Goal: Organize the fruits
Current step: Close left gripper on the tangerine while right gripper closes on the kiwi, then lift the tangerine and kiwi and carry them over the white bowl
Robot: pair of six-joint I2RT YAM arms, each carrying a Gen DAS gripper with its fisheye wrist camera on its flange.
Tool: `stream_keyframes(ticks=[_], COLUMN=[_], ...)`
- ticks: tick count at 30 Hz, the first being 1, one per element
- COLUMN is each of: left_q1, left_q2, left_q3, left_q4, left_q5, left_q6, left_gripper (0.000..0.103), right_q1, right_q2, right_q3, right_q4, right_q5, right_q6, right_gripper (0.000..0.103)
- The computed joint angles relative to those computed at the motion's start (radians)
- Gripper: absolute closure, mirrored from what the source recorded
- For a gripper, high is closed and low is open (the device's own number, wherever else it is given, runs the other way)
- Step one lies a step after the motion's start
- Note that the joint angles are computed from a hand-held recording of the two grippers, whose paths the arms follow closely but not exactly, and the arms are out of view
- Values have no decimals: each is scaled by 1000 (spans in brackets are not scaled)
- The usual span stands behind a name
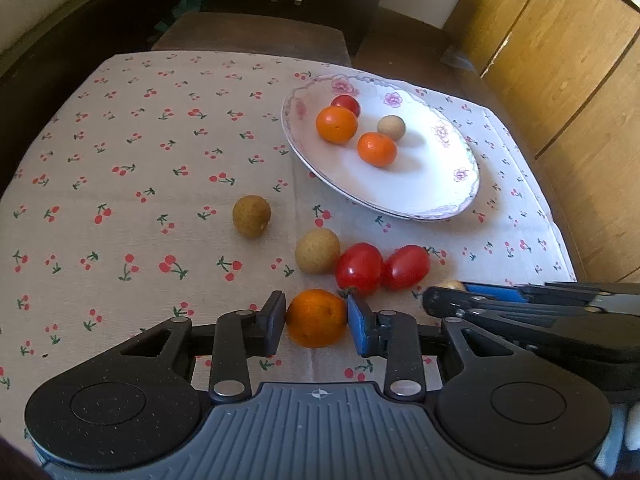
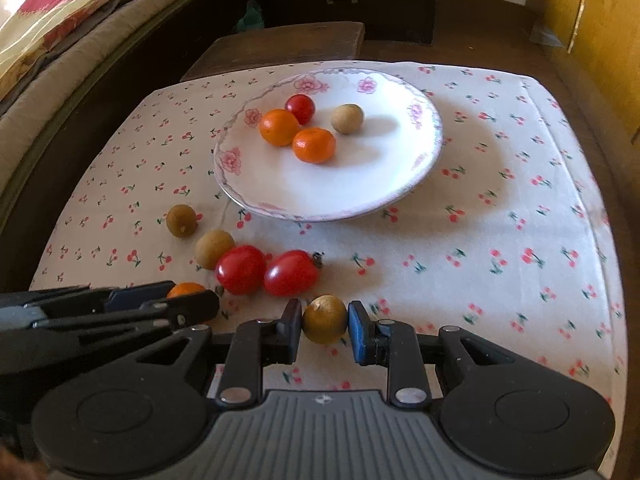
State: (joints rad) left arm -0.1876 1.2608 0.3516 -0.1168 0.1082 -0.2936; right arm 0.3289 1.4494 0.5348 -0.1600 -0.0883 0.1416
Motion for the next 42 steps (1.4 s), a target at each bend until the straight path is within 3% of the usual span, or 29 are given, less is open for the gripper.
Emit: stream_keyframes(ticks=[11, 14, 22, 26, 27, 34, 38, 42], left_q1=[43, 74, 17, -37, -40, -61, -92, -143], left_q2=[-118, -112, 42, 56, 52, -69, -194, -225], left_q3=[-51, -45, -14, -16, -16, -43, -85, -107], left_q4=[-55, -38, 60, 84, 79, -24, -109, -135], left_q5=[53, 79, 39, -33, -37, -57, -71, -106], left_q6=[7, 0, -45, -42, -45, -8, -27, -52], left_gripper=[61, 54, 49, 56, 62, 62, 62, 62], right_q1=[18, 7, -17, -29, -30, 0, 21, 36], right_q2=[-192, -198, -153, -128, -120, -124, -160, -199], right_q3=[-110, -111, -96, -95, -94, -104, -125, -155], right_q4=[-94, -90, -66, -61, -60, -63, -80, -83], right_q5=[11, -2, -36, -31, -27, -1, 13, 29], right_q6=[33, 36, 31, 17, 16, 9, 8, 12], right_gripper=[76, 76, 76, 76, 76, 76, 76, 76])
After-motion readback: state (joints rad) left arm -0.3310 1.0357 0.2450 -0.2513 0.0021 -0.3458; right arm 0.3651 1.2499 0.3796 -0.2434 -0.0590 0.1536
